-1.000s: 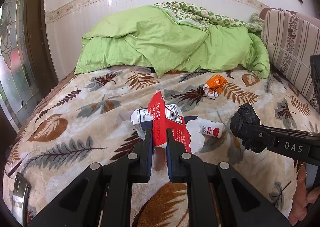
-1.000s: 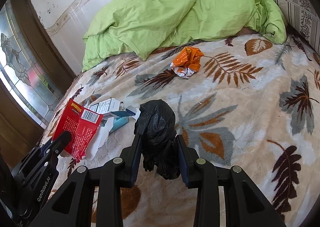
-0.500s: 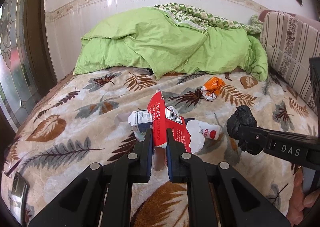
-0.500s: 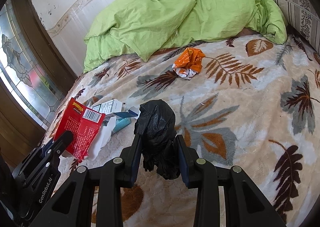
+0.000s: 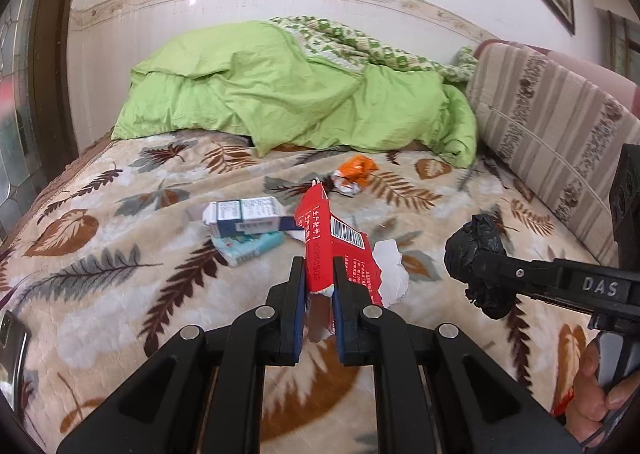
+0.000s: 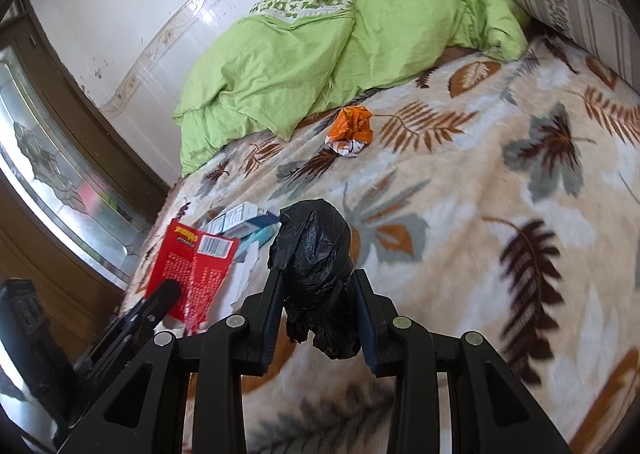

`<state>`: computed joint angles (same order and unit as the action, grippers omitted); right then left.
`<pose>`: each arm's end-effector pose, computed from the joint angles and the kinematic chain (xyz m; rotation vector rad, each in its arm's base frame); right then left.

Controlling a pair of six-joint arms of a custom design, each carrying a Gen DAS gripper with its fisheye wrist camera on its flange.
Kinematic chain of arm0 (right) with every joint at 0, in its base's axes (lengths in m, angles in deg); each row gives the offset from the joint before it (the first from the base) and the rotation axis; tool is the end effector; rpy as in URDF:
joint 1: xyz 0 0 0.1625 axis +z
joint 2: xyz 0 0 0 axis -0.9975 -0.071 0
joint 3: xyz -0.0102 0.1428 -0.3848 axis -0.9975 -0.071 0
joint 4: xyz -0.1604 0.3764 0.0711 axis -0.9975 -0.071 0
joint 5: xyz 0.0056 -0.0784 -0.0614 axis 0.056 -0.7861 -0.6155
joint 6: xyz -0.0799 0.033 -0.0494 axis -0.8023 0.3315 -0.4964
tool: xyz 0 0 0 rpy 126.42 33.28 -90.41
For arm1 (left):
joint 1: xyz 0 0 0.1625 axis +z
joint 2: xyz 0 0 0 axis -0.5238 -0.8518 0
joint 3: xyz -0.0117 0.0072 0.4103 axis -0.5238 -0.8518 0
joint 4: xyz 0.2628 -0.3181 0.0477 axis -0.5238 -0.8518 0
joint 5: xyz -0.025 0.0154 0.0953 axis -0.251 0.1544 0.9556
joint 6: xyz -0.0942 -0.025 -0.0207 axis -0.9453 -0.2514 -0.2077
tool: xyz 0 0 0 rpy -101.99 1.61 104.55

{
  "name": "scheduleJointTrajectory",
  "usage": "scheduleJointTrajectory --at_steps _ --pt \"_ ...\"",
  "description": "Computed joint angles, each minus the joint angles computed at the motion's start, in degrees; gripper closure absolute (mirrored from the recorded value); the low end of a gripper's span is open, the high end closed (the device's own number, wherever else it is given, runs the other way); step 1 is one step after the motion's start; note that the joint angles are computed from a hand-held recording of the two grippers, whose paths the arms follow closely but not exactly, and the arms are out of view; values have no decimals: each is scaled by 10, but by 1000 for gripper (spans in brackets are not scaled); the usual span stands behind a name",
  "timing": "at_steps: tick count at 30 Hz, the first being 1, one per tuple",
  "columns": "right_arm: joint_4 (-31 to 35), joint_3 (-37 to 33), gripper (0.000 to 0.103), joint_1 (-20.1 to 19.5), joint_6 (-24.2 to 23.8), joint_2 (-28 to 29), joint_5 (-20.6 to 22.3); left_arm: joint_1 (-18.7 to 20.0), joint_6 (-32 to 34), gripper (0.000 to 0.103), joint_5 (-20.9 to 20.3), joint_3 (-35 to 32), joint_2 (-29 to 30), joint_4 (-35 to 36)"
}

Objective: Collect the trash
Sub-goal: 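Carry the red pack with the left gripper while the right carries the black bag to the red basket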

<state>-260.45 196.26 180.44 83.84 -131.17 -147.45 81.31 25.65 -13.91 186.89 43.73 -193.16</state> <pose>0.1454 -0.5484 0.2263 -0.1033 -2.5749 1.3050 -0.2695 -0.6041 0.1058 0.9932 2.3961 -0.9630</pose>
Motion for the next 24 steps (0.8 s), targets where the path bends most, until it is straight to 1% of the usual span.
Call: scheduleJointTrajectory --at_steps 3,5,8,11,14,16,19,21,22,23,24 --pt "-20 68 67 -1 10 -57 14 -21 -13 92 -14 43 -23 2" --pt "-36 112 67 4 7 -97 9 -40 -19 92 -27 70 -37 4" --pt "-60 180 67 6 8 -169 -7 -64 -27 92 -59 97 -52 13" --pt "-69 243 67 -6 19 -250 -22 -97 -17 92 -88 117 -57 18" --pt "-75 304 67 -18 24 -335 -57 -127 -22 92 -137 121 -56 45" --pt "-60 341 67 -37 36 -406 -69 -145 -23 92 -169 117 -50 65" --pt "-21 388 67 -81 50 -527 -74 -171 -26 92 -220 104 -31 93" --pt "22 412 67 -114 56 -617 -72 -188 -27 92 -248 91 -11 115" --pt "42 420 67 -127 58 -654 -72 -196 -29 92 -257 87 -2 122" --pt "73 429 67 -149 58 -706 -64 -203 -31 92 -265 82 7 130" --pt "93 432 66 -161 58 -733 -58 -211 -31 92 -272 76 17 139"
